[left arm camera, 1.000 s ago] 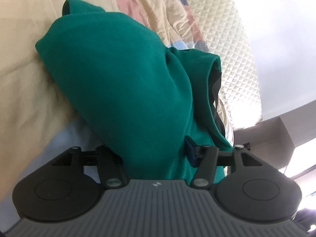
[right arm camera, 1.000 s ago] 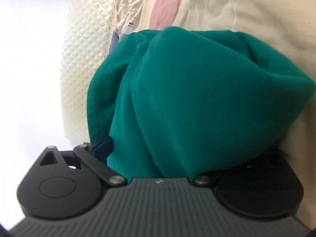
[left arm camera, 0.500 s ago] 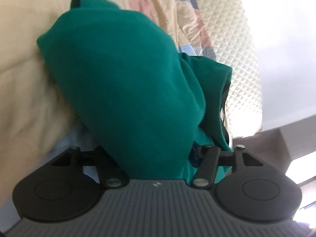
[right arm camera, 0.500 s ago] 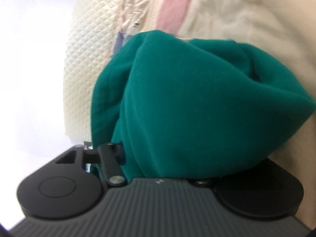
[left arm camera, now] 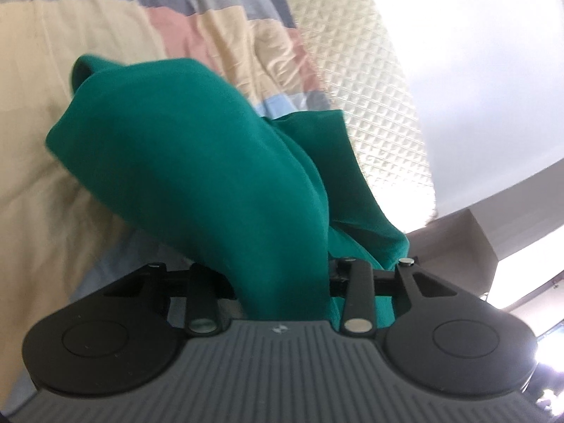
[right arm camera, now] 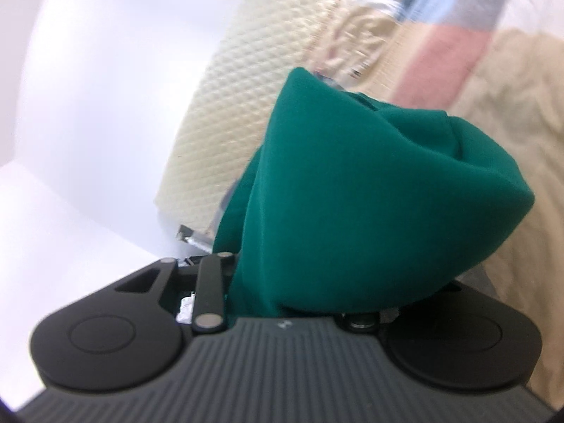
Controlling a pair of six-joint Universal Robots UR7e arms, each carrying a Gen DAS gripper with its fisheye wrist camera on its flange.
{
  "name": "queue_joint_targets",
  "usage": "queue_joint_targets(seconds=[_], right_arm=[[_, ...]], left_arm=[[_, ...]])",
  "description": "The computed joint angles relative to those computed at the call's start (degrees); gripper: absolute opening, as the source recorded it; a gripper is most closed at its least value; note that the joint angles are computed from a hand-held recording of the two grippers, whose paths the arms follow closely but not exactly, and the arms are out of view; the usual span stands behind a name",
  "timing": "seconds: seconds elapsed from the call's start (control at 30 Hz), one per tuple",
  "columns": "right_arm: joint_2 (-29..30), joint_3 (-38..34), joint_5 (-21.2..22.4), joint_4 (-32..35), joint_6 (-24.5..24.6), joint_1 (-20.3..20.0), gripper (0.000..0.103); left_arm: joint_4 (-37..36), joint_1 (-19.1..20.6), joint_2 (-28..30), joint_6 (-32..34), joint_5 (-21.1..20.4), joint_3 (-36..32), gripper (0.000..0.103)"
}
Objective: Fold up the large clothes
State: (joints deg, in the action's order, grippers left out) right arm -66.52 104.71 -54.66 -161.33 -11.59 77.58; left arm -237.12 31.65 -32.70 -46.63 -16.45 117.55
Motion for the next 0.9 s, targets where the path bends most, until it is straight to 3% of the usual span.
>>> queue_joint_targets(seconds=[0.23, 0.53, 0.73, 0.9], right_arm=[[-1.7, -2.4, 3.6, 3.2, -2.3, 1.8, 0.04], [-0.7, -11.1, 9.3, 5.7, -0.6, 4.4, 0.04], [2.8, -22.2, 10.6, 7.7, -1.0, 6.4, 0.04], [8.9, -33.8, 10.1, 7.1, 3.9, 6.7, 0.04]], left_arm=[[1.4, -3.1, -2.4, 6.0, 1.0, -2.5, 0.043], [8.0, 0.2, -4.6, 19.2, -6.5, -17.6, 0.043], [21.1, 5.0, -1.0, 23.6, -12.6, -36.1, 0.043], [31.4, 9.5, 7.0, 28.6, -18.2, -56.0, 0.043]])
